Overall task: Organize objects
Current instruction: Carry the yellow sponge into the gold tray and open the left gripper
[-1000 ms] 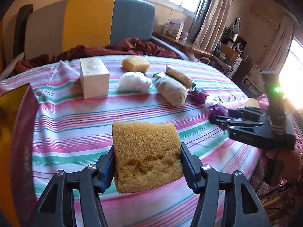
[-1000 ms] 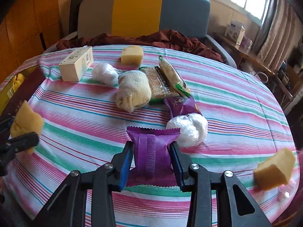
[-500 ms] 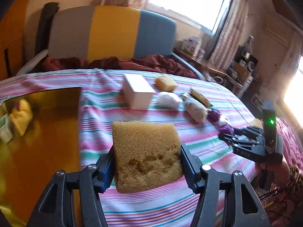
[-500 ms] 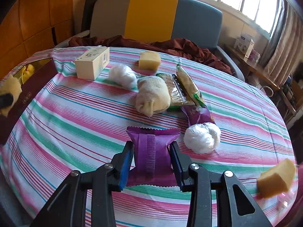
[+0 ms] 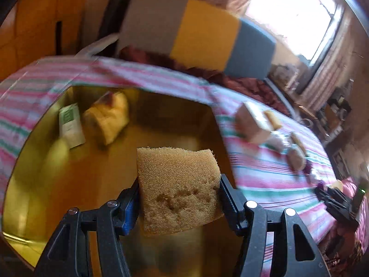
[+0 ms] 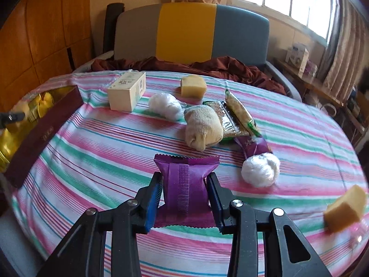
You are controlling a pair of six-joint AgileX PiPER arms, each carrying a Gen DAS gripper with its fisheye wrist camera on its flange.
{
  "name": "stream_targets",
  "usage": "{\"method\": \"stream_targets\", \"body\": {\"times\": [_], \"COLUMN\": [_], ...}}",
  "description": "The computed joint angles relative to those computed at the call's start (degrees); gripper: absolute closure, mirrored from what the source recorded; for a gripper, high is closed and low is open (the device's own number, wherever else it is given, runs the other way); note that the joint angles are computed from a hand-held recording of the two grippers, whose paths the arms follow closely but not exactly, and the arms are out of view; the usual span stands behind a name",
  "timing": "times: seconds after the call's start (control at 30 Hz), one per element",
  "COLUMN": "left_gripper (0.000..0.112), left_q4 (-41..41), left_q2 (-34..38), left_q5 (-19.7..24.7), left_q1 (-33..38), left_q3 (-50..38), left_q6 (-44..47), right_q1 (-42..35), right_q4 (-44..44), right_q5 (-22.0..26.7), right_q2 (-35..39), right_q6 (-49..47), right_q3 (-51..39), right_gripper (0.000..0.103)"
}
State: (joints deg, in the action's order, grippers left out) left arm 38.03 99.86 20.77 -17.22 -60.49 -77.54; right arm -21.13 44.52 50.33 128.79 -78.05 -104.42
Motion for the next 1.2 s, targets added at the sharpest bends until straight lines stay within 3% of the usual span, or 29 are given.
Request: {"method": "stream_targets", "body": {"times": [0.17, 0.4, 0.53, 0.67, 0.83, 0.97, 1.1, 1.2], "left_gripper": [0.050, 0.049, 0.047, 0.043, 0.037, 0.037, 0.037, 0.031], "left_q4": [-4.3, -13.4, -15.1, -22.4, -10.7, -9.7, -12.5, -9.2], "left_q2": [-1.7, -1.7, -1.3, -0.7, -2.2, -3.7, -5.2, -7.4], "left_q5": [-2.1, 0.9, 0.6, -0.4, 1.7, 2.7, -3.0, -8.4], "left_q1": [6.1, 12.8, 15.8, 19.0, 16.8, 16.9, 19.0, 20.1], "left_q3": [4.4, 4.2, 4.6, 4.5, 4.8, 6.8, 9.2, 11.9], "left_q6": [3.5, 14.6, 18.1, 24.8, 13.0, 8.1, 12.4, 8.6], "right_q1": [0.5, 2.9, 4.7, 7.0, 9.5, 11.6, 14.1, 16.0], "right_q4": [1.2, 2.4, 4.0, 5.4, 7.3, 8.2, 8.8, 8.7], "right_q5": [-0.3, -1.3, -0.4, -0.4, 0.3, 0.5, 0.3, 0.7], "right_q2": [-2.7, -6.6, -9.1, -11.7, -14.0, -15.9, -17.3, -18.0], "right_q6": [0.6, 0.1, -0.3, -1.7, -1.9, -2.4, -2.9, -2.0], "right_q3": [3.6, 8.9, 12.1, 16.1, 19.6, 22.0, 23.6, 23.8], "right_gripper": [0.063, 0.063, 0.063, 0.063, 0.063, 0.063, 0.063, 0.063]}}
